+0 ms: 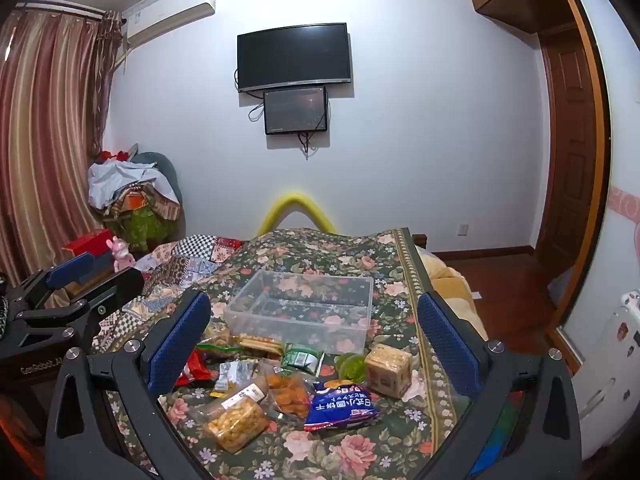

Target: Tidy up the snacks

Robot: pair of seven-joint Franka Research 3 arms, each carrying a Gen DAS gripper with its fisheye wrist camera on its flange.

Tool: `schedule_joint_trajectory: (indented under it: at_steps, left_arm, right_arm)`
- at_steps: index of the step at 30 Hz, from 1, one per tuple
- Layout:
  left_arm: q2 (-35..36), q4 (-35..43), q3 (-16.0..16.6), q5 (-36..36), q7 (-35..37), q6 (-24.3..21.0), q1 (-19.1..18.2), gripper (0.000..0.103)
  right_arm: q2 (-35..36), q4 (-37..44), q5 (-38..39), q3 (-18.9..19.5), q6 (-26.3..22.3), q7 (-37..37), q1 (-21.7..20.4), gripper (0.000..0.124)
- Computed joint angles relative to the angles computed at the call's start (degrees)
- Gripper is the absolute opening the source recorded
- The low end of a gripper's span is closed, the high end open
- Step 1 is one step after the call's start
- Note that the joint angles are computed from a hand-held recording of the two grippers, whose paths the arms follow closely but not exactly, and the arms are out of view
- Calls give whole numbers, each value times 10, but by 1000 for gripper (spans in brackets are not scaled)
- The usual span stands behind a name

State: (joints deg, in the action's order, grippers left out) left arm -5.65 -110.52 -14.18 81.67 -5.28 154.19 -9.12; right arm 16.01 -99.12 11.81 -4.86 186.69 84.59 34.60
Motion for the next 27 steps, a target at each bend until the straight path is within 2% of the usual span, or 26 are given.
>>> schedule_joint_trajectory:
  at_steps: [9, 27]
  left_arm:
    - [2, 1, 1, 0, 2, 5, 0, 103]
    - [-2, -2, -1, -8, 5, 7, 2, 103]
  right_arm:
    - [-1, -1, 1, -3, 4, -2, 4, 103]
    - [-2, -3, 14, 16, 7, -16, -9, 103]
